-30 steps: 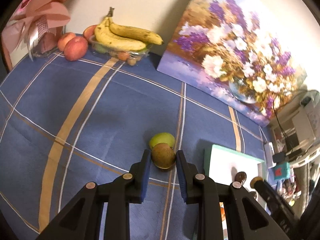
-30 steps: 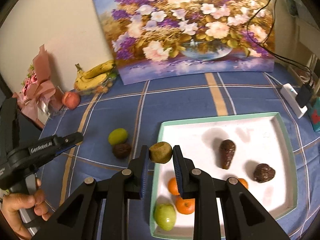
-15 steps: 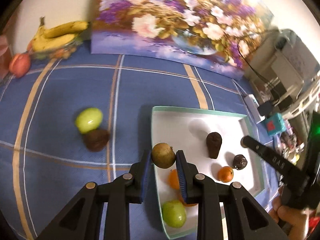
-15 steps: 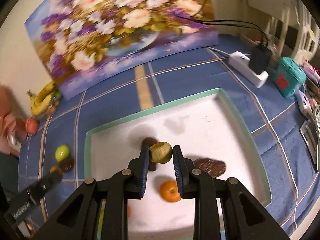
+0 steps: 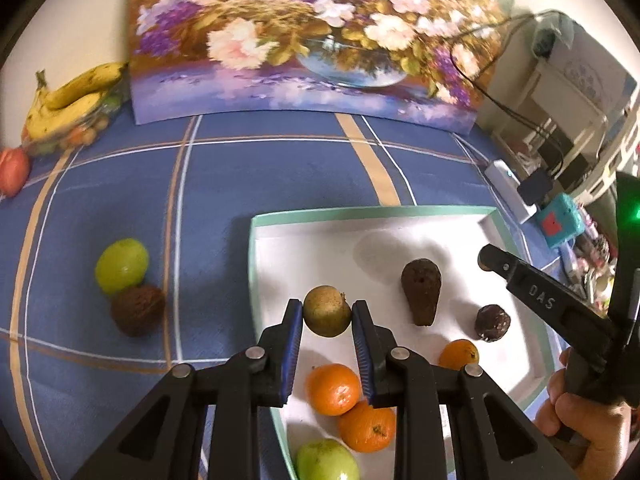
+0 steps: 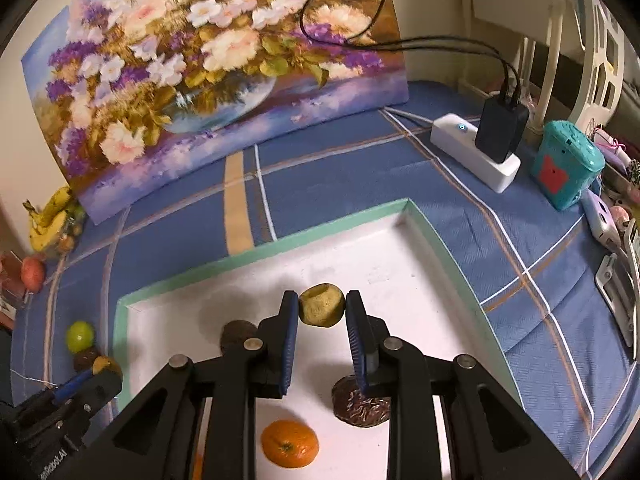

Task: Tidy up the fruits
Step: 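Carry the yellow fruit with the right tool while the left tool carries the kiwi to the tray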

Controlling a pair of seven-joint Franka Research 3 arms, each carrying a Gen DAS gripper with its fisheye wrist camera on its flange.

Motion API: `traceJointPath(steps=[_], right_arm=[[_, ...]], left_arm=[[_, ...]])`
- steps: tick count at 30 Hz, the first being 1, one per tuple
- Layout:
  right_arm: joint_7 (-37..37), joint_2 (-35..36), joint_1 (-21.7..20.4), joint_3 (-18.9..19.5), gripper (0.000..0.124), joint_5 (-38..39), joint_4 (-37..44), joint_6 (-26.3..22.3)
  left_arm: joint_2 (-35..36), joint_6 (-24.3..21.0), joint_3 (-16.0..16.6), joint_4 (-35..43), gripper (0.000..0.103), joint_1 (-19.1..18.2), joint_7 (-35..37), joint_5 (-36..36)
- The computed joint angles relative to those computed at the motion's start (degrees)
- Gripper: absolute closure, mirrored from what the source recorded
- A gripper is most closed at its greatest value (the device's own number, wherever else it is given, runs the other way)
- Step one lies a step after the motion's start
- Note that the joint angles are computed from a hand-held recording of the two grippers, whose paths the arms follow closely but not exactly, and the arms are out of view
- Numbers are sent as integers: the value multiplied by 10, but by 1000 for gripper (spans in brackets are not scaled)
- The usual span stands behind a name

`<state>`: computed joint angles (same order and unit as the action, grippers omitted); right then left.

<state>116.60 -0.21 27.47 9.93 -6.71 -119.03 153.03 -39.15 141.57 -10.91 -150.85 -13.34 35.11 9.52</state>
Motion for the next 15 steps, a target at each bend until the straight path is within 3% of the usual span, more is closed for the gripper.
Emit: traceJointPath(steps=[15], right_arm=[[-9, 19, 8, -4, 99, -6, 9, -33]], left_arm=[[32, -20, -2, 10, 76, -11, 12, -6]])
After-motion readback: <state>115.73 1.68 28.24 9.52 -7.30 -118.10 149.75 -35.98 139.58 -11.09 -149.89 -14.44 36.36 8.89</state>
